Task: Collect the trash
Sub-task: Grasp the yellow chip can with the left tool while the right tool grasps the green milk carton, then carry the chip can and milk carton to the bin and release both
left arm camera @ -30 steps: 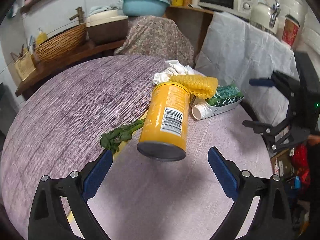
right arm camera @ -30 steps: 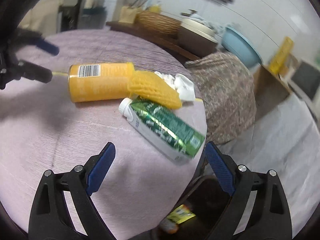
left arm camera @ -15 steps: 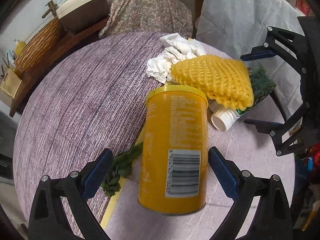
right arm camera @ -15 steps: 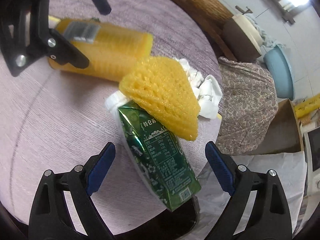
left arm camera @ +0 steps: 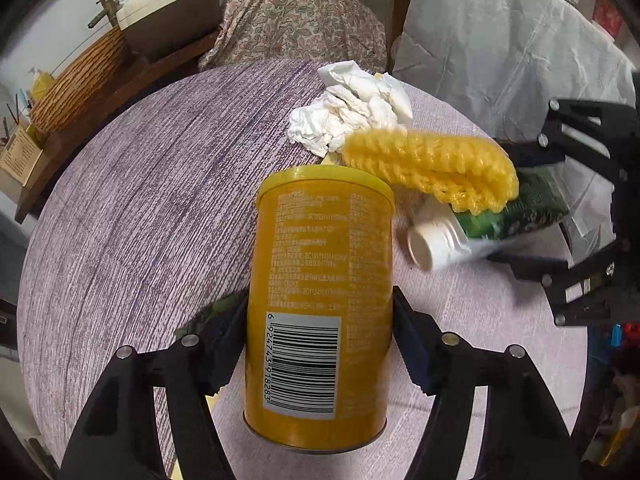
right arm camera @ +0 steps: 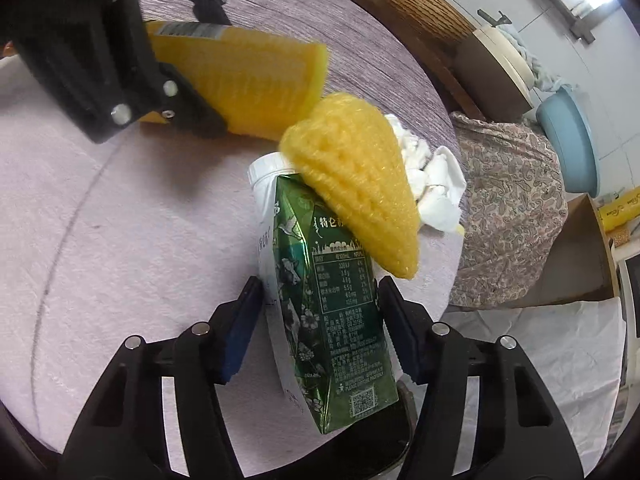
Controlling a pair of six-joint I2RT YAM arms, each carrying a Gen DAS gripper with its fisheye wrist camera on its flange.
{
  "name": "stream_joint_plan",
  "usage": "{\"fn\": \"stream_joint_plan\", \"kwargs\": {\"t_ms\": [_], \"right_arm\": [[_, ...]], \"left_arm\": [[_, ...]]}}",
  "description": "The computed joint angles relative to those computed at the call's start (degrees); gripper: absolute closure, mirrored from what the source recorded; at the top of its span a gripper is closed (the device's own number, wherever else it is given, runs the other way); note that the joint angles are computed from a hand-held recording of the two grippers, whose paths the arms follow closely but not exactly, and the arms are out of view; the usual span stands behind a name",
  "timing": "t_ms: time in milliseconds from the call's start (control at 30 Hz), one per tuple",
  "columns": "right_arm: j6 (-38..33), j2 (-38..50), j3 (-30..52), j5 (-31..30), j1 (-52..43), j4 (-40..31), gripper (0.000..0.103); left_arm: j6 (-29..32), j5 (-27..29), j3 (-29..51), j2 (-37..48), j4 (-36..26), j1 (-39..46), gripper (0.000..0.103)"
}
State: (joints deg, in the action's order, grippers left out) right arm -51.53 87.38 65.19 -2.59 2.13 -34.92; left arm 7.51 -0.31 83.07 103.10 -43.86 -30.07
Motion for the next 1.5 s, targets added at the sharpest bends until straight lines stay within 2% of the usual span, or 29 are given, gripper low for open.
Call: {"fn": "stream_joint_plan", "kwargs": {"t_ms": [100,233,367,500,700,900,1067,1267,1367,1500], "right_arm": [[-0.6,-3.8,-3.4,-3.4,-0.3,-1.1,0.043],[1.2,-8.5,-7.6,-6.5,-0.6,-1.4,0.043],[2.4,-14.2,-12.2,-9.4,-0.8,-1.9,0.043],[5.3,-20.1,-16.1,-12.0,-0.5,-1.6,0.043],[11.0,-25.3,-17.0,-26.9,-6.3,-6.1,0.044],[15.9,-34.6,-23.6,-32.9,-9.6,-4.7,0.044],[17.6,-37.8,-25.6,-42.1,-21.9,-4.6,0.044],[15.5,-34.6,-26.0,-48.7,-38.6,-4.1,0.044],[14.9,-31.8,-27.0,-50.2,-46.7,-1.9,0.043],[16.7,-25.9,-29.1,-47.1,-53.1,6.3,0.044]], "left_arm": [[-0.1,0.6,-4.8,-4.8,2.6,0.4,0.037],[-2.3,3.9,-10.8,-11.3,6.0,2.7,0.037],[-3.9,3.9,-17.6,-19.0,9.5,3.5,0.037],[-6.1,6.5,-22.7,-25.5,11.4,4.0,0.037],[-10.1,7.0,-28.9,-33.5,13.9,4.0,0.037],[-12.9,7.3,-30.8,-37.5,14.0,1.7,0.037],[-15.7,5.6,-29.5,-37.5,15.6,-5.0,0.037],[-18.5,2.8,-25.8,-31.3,20.4,-15.1,0.037],[-19.8,2.0,-22.5,-25.4,22.7,-19.4,0.037],[-20.6,1.0,-16.7,-17.1,24.4,-23.9,0.037]]}}
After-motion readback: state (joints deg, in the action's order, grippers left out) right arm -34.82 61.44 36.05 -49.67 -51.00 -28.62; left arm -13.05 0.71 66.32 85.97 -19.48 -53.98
